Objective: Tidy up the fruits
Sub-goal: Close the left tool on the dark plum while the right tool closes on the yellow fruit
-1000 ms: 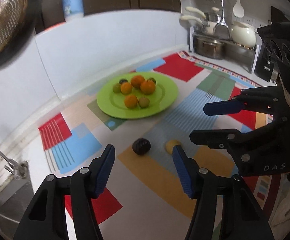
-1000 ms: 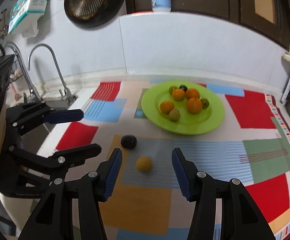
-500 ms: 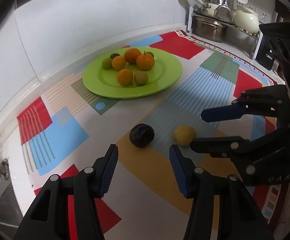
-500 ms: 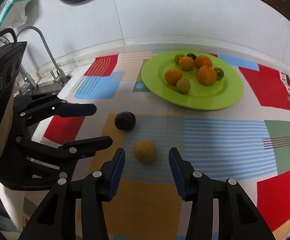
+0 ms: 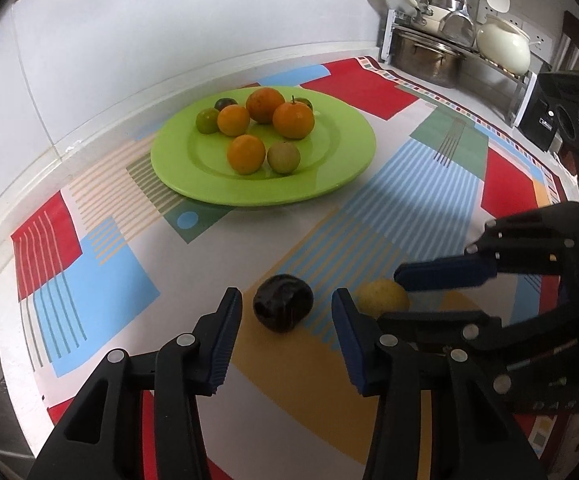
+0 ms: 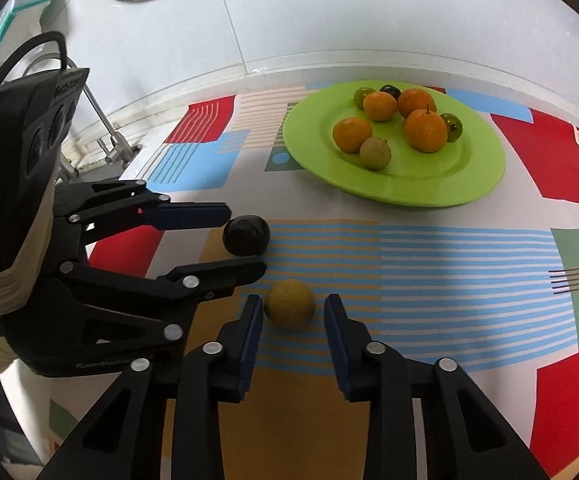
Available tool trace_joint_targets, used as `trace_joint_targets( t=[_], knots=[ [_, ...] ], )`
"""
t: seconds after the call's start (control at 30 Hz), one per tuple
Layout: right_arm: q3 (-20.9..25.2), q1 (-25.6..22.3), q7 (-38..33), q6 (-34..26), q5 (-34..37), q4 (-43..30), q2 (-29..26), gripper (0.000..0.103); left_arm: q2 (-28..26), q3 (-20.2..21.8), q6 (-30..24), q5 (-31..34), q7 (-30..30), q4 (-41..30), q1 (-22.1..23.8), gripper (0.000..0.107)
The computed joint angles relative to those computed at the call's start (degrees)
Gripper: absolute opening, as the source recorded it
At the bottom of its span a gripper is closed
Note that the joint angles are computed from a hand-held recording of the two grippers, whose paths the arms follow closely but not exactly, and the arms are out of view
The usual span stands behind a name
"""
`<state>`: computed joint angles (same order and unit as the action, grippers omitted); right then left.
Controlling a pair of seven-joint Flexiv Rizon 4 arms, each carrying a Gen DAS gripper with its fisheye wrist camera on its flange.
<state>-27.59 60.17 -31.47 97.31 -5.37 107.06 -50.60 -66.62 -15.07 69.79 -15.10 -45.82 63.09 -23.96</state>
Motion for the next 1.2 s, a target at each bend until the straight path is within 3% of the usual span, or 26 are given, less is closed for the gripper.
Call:
trace_joint_targets(
  t=[0.23, 0.37, 0.83, 1.2],
  knots=[
    [-1.56, 1.33, 0.66, 0.03, 0.71, 0.45, -0.21, 0.028, -0.76, 0.66, -1.46, -0.24, -1.21, -1.76, -0.69, 0.031],
    [-2.9, 2.37, 1.4, 0.02, 1.32, 1.07, -0.3, 0.027, -0.22, 0.76, -2.05, -0.33, -2.04, -1.15, -0.75, 0.031],
    [-6.16, 6.0, 0.71, 2.17, 4.6, 3.52, -0.07, 0.027, 4.18, 1.1, 3.22, 0.44, -8.76, 5.33, -0.81, 0.031],
    [-12.44, 11.91, -1.34, 3.85, 8.72, 6.22, 0.18, 0.027, 7.31, 0.64, 9.16, 1.42, -11.7, 9.31, -0.91, 0.031]
  ],
)
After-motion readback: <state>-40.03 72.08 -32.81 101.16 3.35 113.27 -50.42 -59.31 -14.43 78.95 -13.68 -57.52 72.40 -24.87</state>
